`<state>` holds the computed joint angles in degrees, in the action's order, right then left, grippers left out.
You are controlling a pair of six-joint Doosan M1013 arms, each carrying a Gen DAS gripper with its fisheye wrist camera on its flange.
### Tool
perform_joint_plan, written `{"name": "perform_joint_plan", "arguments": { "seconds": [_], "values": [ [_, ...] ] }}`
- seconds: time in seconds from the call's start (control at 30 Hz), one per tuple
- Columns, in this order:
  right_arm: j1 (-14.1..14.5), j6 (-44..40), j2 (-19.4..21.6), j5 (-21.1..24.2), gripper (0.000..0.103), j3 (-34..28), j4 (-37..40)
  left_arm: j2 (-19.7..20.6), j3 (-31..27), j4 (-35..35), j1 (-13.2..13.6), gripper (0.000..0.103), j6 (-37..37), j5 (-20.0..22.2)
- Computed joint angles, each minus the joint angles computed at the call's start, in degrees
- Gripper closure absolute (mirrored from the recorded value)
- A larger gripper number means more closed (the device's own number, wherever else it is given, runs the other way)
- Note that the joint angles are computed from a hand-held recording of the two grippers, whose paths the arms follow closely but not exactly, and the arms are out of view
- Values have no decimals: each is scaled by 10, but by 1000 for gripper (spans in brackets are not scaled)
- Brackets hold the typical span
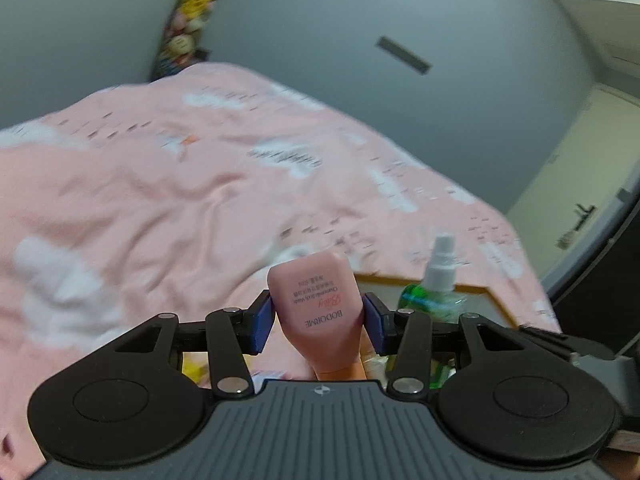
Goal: Organize rigid objects
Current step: 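Carry the spray bottle and lotion tube over the orange box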
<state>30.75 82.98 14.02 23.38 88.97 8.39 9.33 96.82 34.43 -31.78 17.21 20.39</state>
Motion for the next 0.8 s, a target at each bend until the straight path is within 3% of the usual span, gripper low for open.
{"name": "perform_joint_plan", "arguments": {
  "seconds": [0.1, 0.17, 0.27, 0.33, 0.4, 0.57, 0.7, 0.8],
  "values": [
    [-7, 56, -5, 4, 74, -2, -57, 10, -18, -55, -1, 49, 67, -30],
    [-13, 83, -9, 13, 74, -3, -92, 21, -35, -130, -2, 49, 156, -45],
    [-21, 114, -9, 34, 74, -9, -140, 42, -64, -302, -1, 50, 336, -50],
    [-31, 123, -8, 59, 74, -16, -148, 60, -87, -434, 2, 51, 462, -35],
    [-43, 125, -5, 81, 74, -23, -148, 83, -113, -516, 5, 51, 540, -7],
    [-69, 120, 13, 137, 74, -44, -145, 134, -171, -513, 1, 51, 538, 49],
    [-81, 94, 39, 192, 74, -70, -152, 169, -206, -576, 4, 51, 579, 84],
    [-85, 80, 65, 233, 74, -95, -168, 191, -233, -562, 0, 51, 580, 111]
  ]
}}
